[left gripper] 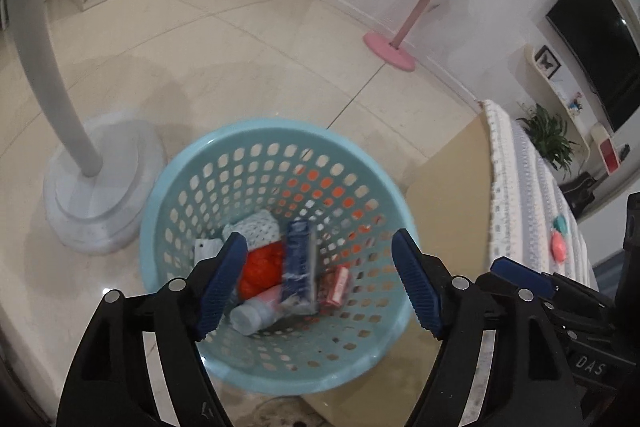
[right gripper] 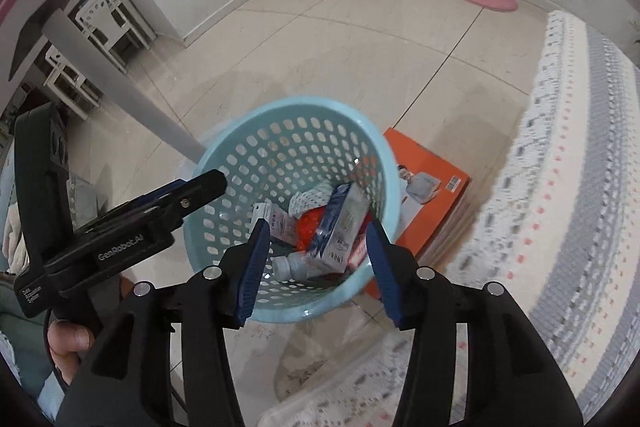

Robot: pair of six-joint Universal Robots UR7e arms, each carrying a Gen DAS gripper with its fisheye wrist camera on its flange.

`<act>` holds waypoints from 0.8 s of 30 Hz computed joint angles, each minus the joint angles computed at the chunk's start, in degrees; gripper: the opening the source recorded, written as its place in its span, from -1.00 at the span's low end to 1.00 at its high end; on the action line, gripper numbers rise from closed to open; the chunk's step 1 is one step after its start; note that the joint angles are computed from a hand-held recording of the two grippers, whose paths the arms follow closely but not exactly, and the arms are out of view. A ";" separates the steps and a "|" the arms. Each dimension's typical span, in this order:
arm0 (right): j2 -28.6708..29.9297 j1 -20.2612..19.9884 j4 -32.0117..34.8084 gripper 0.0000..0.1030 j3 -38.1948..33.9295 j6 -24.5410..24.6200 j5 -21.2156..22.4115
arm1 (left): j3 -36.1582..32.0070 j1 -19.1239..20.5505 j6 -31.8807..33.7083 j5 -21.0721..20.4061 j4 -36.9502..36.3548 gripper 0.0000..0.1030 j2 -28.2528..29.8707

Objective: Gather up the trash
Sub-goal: 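Move both tools back over the bed toward the orange cup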

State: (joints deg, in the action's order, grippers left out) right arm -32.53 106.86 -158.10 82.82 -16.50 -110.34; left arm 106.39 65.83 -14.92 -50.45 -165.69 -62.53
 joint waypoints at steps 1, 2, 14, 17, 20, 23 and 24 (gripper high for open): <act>-0.98 -0.08 -1.36 -0.09 1.22 -0.47 0.02 | 0.30 -0.71 0.30 -0.05 -0.62 0.42 -0.28; -1.23 0.30 -2.39 -0.09 1.54 -0.51 -0.22 | 0.38 -1.43 0.25 0.15 -1.11 0.42 -0.07; -22.69 -0.74 -22.97 -0.09 21.30 -4.22 -0.55 | 0.49 -16.60 7.06 -1.75 -6.50 0.42 1.92; -28.77 -2.52 -27.77 -0.09 26.51 -6.26 -2.44 | 1.14 -20.18 6.42 -4.42 -6.34 0.57 3.76; -34.36 -5.68 -30.46 -0.09 30.93 -6.37 -3.00 | 1.78 -22.54 5.14 -7.09 -6.44 0.64 6.20; -39.11 -9.26 -32.03 -0.09 34.88 -5.63 -1.97 | 2.59 -24.89 3.15 -9.04 -6.95 0.64 10.02; -40.66 -10.81 -33.10 -0.09 36.51 -5.69 -1.76 | 2.94 -25.52 2.91 -8.67 -7.27 0.64 10.97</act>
State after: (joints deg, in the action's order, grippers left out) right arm -73.19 96.05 -191.21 119.33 -22.18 -112.10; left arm 109.34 40.31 -12.02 -59.13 -172.96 -51.55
